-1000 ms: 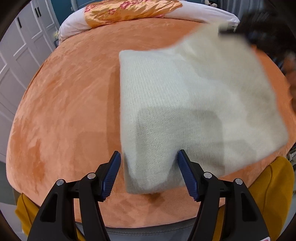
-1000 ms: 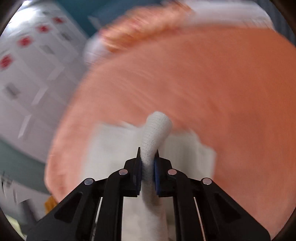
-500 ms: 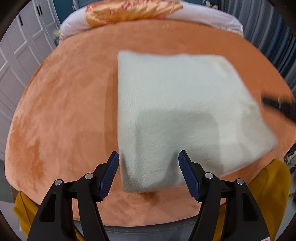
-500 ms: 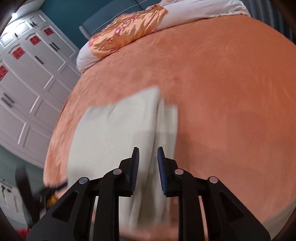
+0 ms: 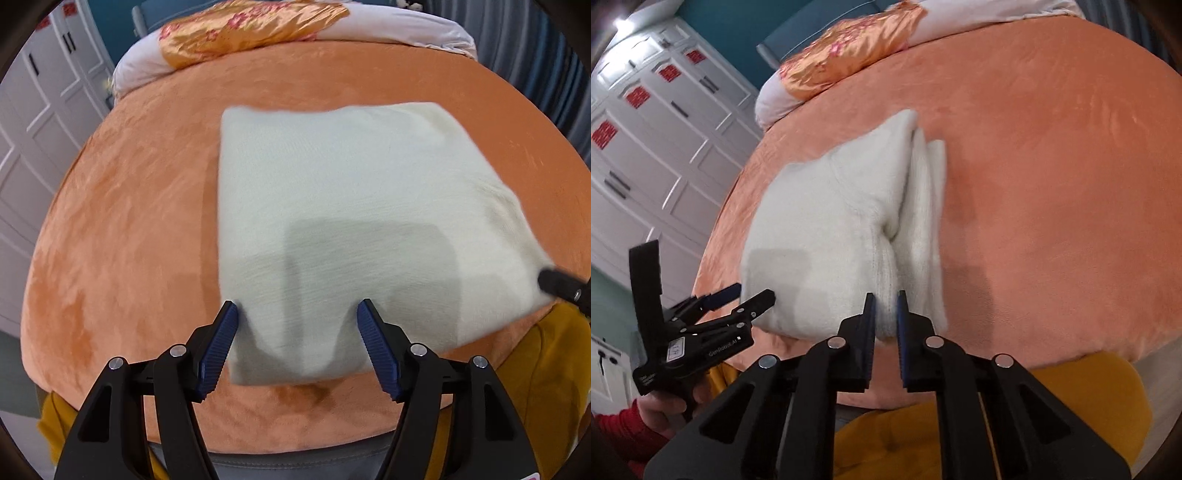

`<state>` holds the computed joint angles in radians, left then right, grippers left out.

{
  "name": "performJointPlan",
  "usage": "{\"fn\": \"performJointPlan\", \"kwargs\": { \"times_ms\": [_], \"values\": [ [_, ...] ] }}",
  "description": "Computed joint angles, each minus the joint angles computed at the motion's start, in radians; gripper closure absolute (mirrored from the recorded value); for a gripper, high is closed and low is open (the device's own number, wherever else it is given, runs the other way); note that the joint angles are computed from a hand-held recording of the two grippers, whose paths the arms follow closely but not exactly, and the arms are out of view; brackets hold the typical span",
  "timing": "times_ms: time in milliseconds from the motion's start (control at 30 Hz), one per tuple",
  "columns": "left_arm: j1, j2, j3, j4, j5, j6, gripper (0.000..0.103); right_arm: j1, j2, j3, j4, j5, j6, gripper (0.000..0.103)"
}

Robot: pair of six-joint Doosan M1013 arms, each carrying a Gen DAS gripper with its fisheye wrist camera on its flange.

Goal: Fold small clothes

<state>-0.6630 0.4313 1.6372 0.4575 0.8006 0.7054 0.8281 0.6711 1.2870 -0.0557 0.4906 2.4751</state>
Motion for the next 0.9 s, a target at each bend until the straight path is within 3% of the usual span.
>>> {"fn": "performJointPlan", "kwargs": {
  "times_ms": [100, 200, 267, 400, 467, 567, 633, 800, 900],
  "values": [
    [0.003, 0.017, -0.002, -0.008, 0.008, -0.001, 0.029, -0.006, 0.053, -0.044, 0.057, 0.111, -0.027, 0.094],
    [0.000, 0.017, 0.002, 0.013, 0.005, -0.013, 0.029, -0.007, 0.062, -0.091, 0.054, 0.179, -0.064, 0.093],
    [0.006, 0.010, 0.002, -0.017, -0.001, -0.004, 0.029, -0.008, 0.056, -0.095, 0.059, 0.187, -0.064, 0.090],
    [0.007, -0.003, 0.008, -0.031, -0.010, -0.003, 0.030, -0.003, 0.015, -0.062, -0.024, 0.099, 0.058, 0.089],
    [0.006, 0.000, 0.006, -0.032, -0.008, 0.004, 0.030, -0.004, 0.016, -0.075, -0.053, 0.090, 0.074, 0.089],
    [0.003, 0.002, 0.005, -0.024, -0.005, 0.000, 0.030, -0.004, 0.061, -0.152, -0.047, 0.190, 0.001, 0.089],
    [0.004, 0.003, 0.005, -0.031, -0.008, 0.004, 0.030, -0.003, 0.129, -0.238, -0.029, 0.332, -0.065, 0.089],
    [0.003, 0.002, 0.008, -0.031, -0.015, -0.003, 0.030, -0.006, 0.138, -0.264, -0.024, 0.349, -0.037, 0.088],
    [0.006, 0.001, 0.013, -0.034, -0.023, 0.003, 0.030, -0.007, 0.119, -0.250, -0.070, 0.327, 0.020, 0.081]
  ]
}}
